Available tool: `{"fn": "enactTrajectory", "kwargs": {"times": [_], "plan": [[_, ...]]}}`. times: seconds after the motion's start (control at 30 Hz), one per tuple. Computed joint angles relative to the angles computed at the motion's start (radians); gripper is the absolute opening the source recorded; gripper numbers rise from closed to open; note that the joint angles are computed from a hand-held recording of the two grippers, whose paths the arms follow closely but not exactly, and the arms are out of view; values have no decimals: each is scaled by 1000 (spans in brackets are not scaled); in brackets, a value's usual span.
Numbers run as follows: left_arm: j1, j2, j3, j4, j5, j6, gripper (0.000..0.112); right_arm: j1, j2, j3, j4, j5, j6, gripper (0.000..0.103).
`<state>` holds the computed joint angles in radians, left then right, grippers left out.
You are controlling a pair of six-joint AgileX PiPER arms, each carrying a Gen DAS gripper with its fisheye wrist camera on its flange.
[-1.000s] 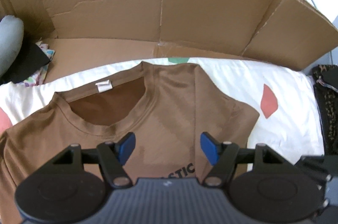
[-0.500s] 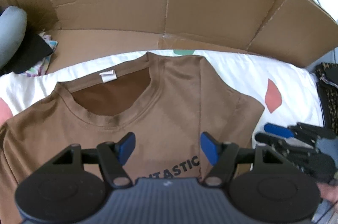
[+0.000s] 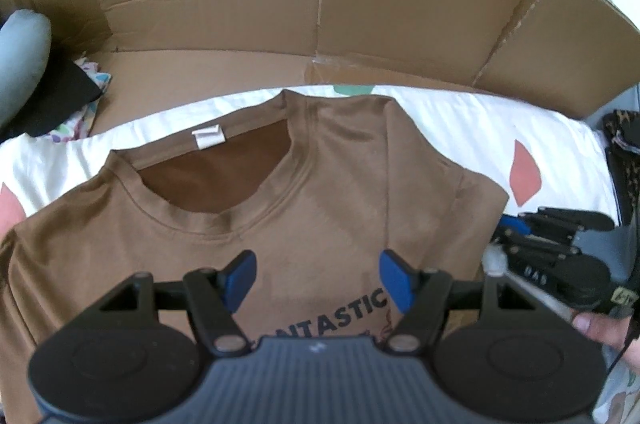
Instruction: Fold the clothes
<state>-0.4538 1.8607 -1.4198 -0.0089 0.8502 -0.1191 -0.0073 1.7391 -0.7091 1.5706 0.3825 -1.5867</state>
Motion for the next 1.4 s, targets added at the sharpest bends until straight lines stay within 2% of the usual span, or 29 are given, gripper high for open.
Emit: {"fn": "enactTrajectory", "kwargs": {"times": [0.4,0.77,1.1,1.4], "plan": [[-29,8,-22,4,6,6,71,-199,-202,-45,-618,109,418,0],[-49,-3,-22,17,5,-7,71,-332,-259,-190,-1028,203,651,0],[-60,-6,-31,17,11,-7,71,-375,-244,-336,-1226,286,770,0],[-59,0,-16,10,-6,5,71,-319,-148,-407,-1402,234,927,0]]}}
